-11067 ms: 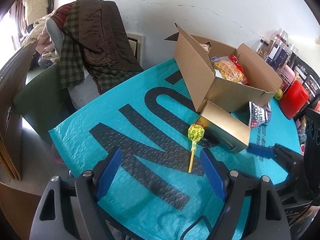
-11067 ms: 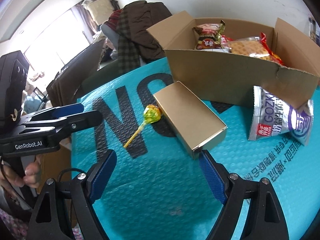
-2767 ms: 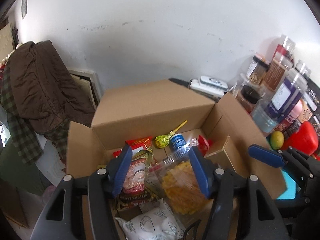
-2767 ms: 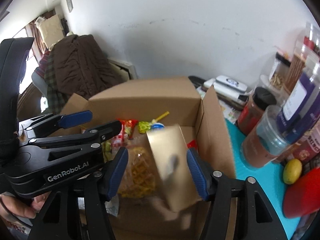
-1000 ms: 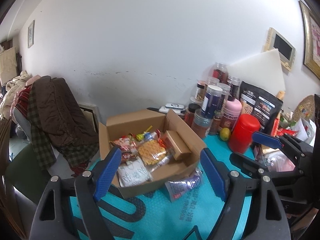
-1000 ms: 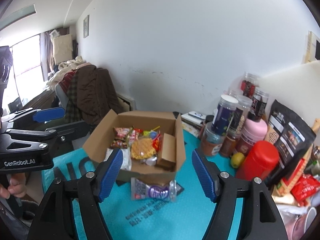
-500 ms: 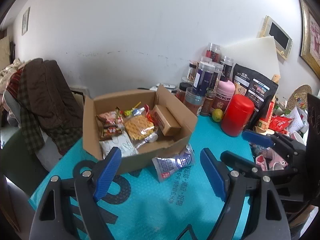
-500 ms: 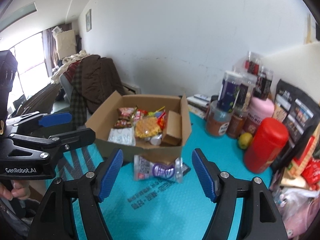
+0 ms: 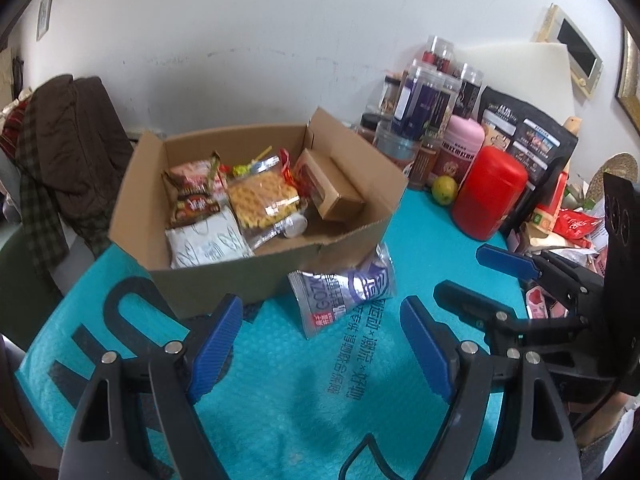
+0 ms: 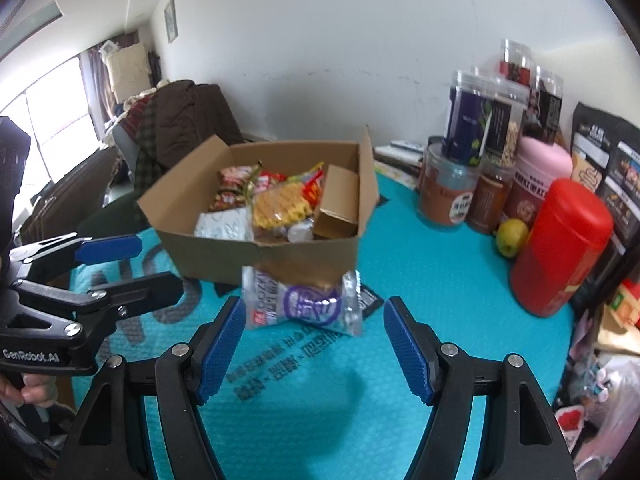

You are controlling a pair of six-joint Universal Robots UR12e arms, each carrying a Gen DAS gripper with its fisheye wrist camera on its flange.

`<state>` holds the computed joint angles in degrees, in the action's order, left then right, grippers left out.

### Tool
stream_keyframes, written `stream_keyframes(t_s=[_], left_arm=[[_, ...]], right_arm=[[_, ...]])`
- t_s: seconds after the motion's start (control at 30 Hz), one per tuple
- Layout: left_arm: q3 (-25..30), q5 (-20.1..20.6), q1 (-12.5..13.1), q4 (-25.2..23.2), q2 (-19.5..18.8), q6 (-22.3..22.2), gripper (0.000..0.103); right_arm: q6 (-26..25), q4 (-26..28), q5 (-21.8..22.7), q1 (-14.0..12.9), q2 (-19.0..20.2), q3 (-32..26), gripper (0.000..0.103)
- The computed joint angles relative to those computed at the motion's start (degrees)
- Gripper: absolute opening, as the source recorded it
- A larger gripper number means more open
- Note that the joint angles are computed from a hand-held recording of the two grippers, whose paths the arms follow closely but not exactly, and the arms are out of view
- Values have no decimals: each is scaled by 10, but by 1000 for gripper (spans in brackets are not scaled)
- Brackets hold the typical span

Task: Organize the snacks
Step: 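Close the right gripper on the GOZK bag while the left gripper pinches its other end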

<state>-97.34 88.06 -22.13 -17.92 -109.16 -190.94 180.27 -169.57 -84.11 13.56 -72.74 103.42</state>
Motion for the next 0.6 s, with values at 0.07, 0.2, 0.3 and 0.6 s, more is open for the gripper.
stream_keyframes(t_s=[0.07, 0.2, 0.3, 0.6], left_arm=[[5, -4, 1, -7, -7, -3, 81], [13, -10, 3, -21, -19, -5, 81], [18, -14, 5, -26, -27, -7, 81], [37, -41, 13, -52, -55, -21, 81]], right_arm=[[0, 8, 3, -4, 6, -4, 72], [1, 24, 2, -7, 17, -13, 72], [1, 37, 4, -10, 27, -21, 72], [-6, 86, 17, -19, 57, -47, 72]])
